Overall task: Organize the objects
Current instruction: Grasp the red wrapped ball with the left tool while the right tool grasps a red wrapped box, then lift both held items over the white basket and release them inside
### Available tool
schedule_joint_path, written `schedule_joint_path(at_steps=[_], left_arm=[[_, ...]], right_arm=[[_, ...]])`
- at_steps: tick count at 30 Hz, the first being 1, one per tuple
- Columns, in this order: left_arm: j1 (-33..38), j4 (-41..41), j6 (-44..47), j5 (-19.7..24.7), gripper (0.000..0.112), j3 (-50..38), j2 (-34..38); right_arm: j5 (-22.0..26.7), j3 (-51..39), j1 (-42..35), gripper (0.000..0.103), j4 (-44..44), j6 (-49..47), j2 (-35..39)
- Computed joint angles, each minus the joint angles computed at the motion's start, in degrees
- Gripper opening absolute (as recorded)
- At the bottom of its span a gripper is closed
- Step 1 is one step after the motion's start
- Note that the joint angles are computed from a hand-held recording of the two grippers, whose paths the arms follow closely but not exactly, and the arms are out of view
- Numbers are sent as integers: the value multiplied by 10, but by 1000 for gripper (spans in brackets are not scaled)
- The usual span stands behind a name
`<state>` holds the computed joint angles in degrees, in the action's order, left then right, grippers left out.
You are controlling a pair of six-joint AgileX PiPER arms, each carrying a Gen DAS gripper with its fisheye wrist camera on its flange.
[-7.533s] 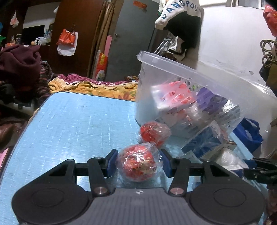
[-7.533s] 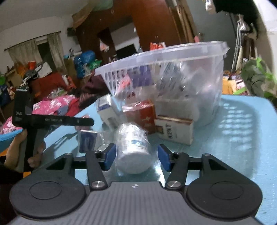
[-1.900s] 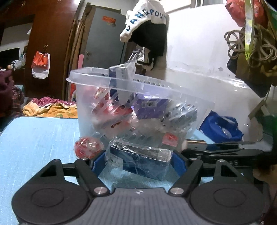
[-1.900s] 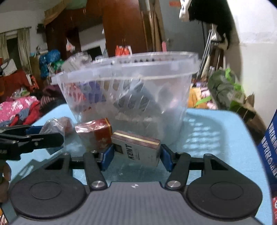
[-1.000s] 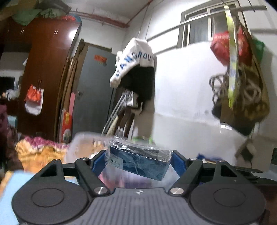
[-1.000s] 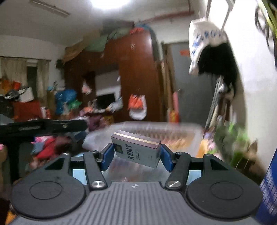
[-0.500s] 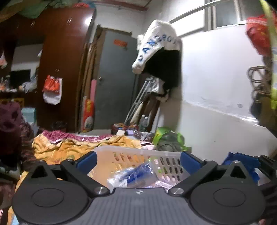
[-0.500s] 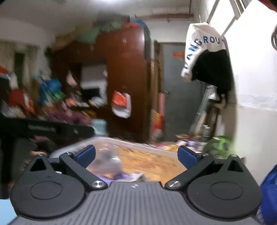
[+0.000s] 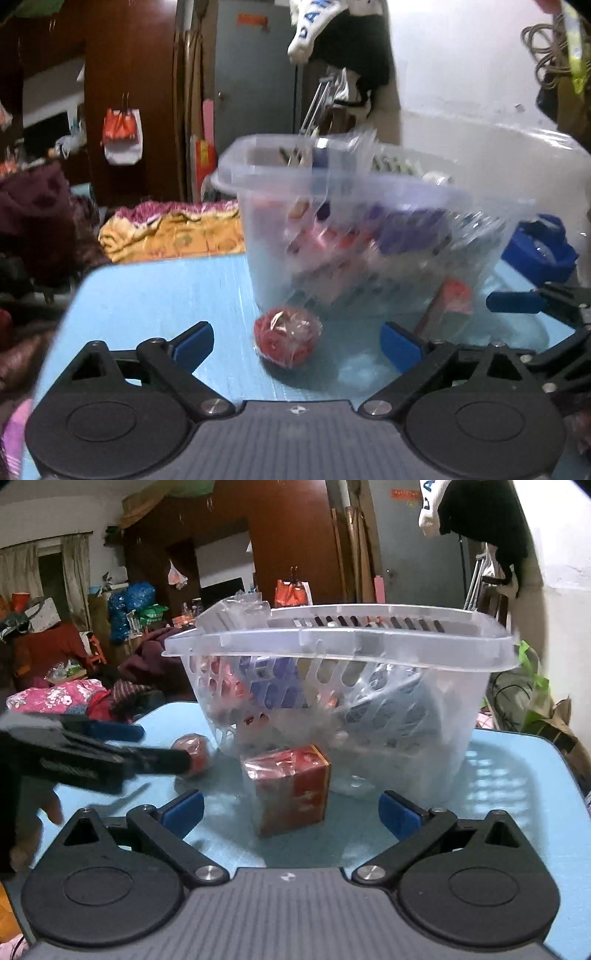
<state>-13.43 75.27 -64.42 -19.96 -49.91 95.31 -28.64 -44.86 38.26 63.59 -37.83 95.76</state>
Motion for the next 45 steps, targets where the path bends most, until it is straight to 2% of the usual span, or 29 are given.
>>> schedule_joint_path(at_steps=[1, 3, 5, 7, 8, 9, 10, 11, 12, 14, 16, 18, 21, 23, 25, 30, 34, 40, 43, 45], left_arm=[[-7, -5, -2, 12, 97, -8, 11], [-17, 2, -23, 36, 92, -18, 30], [-14, 60, -85, 31, 85, -35, 46], [-18, 48, -79, 38, 81, -32, 43], [-19, 45, -81, 38, 78, -32, 42], [-18, 39, -78, 35, 69, -32, 44], [-22, 11, -52, 40, 54, -29, 44], [-28, -31, -9, 51, 51, -24, 41], [-30, -50, 10, 53, 51, -19, 38], [-18, -59, 18, 21, 50, -6, 32], [-14, -149, 106, -6, 50, 27, 14], [-8, -231, 189, -49, 50, 69, -6], [18, -257, 225, -149, 50, 123, -24], [17, -321, 296, -190, 50, 161, -38], [11, -368, 334, -200, 50, 174, -40], [32, -360, 308, -223, 50, 172, -32], [28, -401, 346, -247, 50, 189, -34], [53, -376, 315, -263, 50, 185, -28], [56, -376, 323, -275, 50, 191, -28], [59, -374, 328, -289, 50, 196, -28]], right_arm=[[-2, -6, 1, 102, 15, -14, 6], [-6, -14, 9, 95, 38, -28, 16], [2, -5, 1, 93, -6, 16, 10], [-5, 5, 2, 91, -45, 56, 8], [-2, 5, 1, 85, -51, 57, 8], [1, 3, 1, 76, -46, 50, 8], [4, 4, 2, 69, -40, 42, 6], [5, 7, 1, 57, -45, 44, 4], [-1, 16, 1, 57, -60, 61, -1], [-15, 31, 1, 57, -97, 99, -9], [-44, 49, 10, 57, -100, 113, -17], [-72, 69, 20, 57, -106, 126, -27], [-115, 94, 34, 57, -117, 152, -35], [-124, 96, 37, 57, -120, 155, -34], [-133, 89, 44, 57, -108, 141, -27], [-154, 77, 61, 57, -90, 103, -15], [-158, 83, 58, 57, -111, 113, -15], [-185, 101, 59, 57, -167, 150, -13], [-210, 107, 69, 57, -176, 154, -9], [-256, 118, 87, 57, -175, 161, -3]])
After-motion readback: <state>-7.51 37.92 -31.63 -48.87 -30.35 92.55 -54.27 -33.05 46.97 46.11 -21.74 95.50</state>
